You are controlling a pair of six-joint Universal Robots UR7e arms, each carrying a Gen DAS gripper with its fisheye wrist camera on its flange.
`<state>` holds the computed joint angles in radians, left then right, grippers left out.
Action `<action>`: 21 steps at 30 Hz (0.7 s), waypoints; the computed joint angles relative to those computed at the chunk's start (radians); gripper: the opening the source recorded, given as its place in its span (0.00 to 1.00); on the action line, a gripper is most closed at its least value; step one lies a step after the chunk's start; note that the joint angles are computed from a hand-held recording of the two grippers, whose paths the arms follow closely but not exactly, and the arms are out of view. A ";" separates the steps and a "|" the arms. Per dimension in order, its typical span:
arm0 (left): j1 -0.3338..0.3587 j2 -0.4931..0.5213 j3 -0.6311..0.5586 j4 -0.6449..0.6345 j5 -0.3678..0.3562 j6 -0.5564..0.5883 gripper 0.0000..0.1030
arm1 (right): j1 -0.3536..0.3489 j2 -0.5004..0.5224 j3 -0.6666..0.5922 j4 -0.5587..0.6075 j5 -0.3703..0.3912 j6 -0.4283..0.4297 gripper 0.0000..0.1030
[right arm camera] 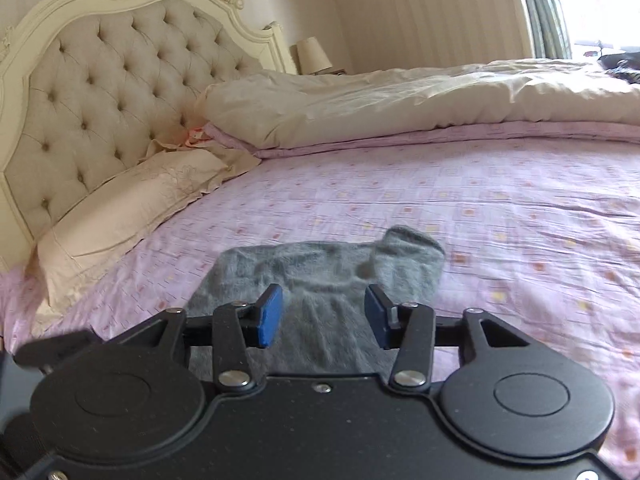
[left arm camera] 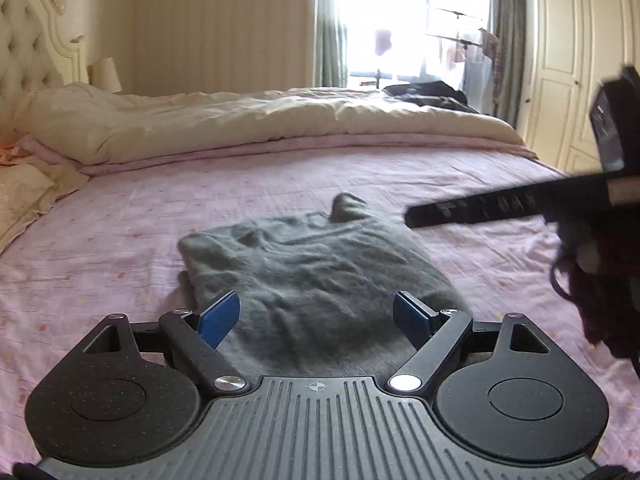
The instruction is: Fold small clothes
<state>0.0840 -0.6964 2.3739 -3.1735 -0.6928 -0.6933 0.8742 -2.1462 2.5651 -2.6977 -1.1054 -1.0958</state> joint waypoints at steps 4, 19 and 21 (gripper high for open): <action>0.037 0.041 -0.016 0.062 -0.047 -0.042 0.81 | 0.095 0.146 -0.039 -0.057 -0.095 0.022 0.58; 0.070 0.061 -0.003 -0.046 -0.059 -0.027 0.83 | 0.114 0.346 -0.150 -0.325 -0.199 0.248 0.61; 0.065 0.043 0.003 -0.040 -0.066 -0.046 0.83 | 0.043 0.246 -0.127 -0.220 -0.103 0.218 0.66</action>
<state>0.1490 -0.6531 2.3766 -3.2132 -0.7586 -0.7393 0.9172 -1.9003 2.4383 -2.9180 -1.2083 -0.8778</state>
